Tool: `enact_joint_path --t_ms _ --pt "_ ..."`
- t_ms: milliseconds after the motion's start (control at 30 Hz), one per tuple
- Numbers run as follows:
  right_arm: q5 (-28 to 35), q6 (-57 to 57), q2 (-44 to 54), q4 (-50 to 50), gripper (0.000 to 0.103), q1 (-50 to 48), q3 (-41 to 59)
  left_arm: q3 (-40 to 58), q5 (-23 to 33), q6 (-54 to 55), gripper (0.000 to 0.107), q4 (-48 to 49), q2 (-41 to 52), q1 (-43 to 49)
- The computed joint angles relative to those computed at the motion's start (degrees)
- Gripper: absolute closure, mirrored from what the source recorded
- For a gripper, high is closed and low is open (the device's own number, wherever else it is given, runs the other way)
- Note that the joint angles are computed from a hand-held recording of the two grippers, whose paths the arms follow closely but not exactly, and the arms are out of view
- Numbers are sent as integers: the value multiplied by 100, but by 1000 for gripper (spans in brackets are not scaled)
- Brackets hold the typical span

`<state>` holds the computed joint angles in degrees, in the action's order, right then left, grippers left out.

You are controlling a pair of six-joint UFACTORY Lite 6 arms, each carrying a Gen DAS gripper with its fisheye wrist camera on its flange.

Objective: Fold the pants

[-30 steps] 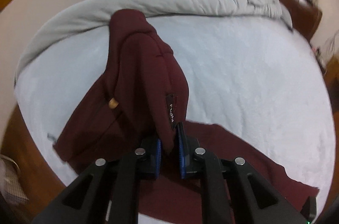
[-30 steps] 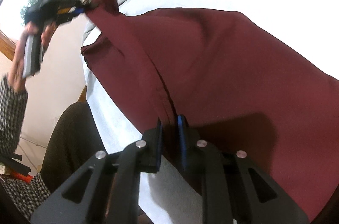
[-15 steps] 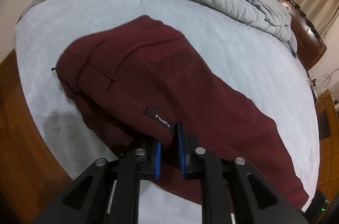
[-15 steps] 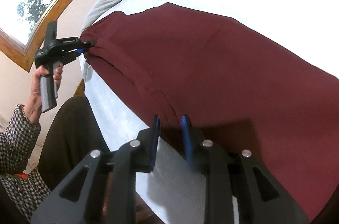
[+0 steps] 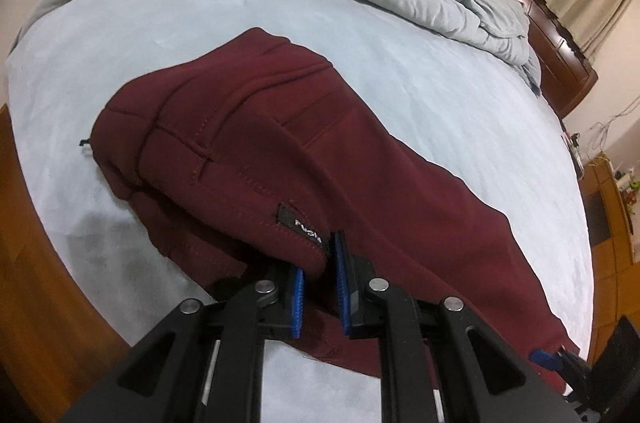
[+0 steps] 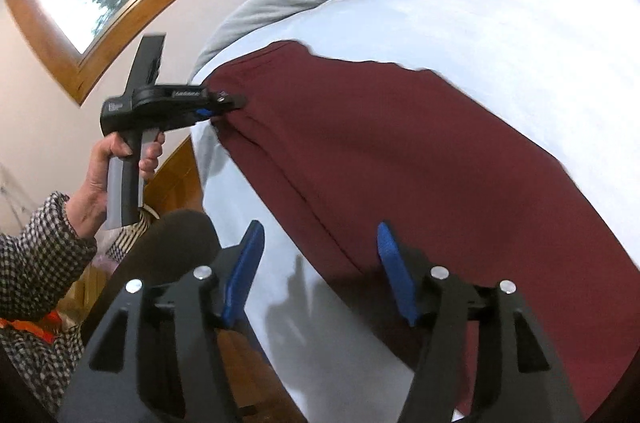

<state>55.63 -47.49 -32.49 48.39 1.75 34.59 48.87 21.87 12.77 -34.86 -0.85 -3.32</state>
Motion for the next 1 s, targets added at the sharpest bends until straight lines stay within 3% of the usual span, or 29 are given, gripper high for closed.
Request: enact_joint_path --t_ms 167,233,267,367,467,600,733,767,900,1000 --pt "-1506 421 1275 -182 36 1708 564 144 188 518 93 -381 154 143" --pt "-1737 359 1776 -125 36 1884 795 173 261 837 93 -633 223 226" --pt "-1793 378 1945 -139 40 1938 881 181 302 985 93 -754 245 268" --pt "-1692 47 2445 -2 83 1908 1092 194 405 1282 93 -975 285 368" --pt "-1463 -139 2386 11 90 1848 1186 213 520 1524 93 -1149 271 454" --pt "-1081 -286 1770 109 90 1829 960 60 717 1707 90 -1138 -110 573" --pt "-1471 -238 2103 169 87 2140 695 -242 712 1716 89 -960 -152 618" --pt "-1606 -278 2182 339 85 2162 628 -305 692 1835 87 -1065 -84 671" --pt "-1181 -751 2088 1254 57 1805 401 -349 667 2032 82 -1247 -54 738" --pt "-862 -532 1702 1269 49 1560 253 -362 520 812 70 -10 -477 417"
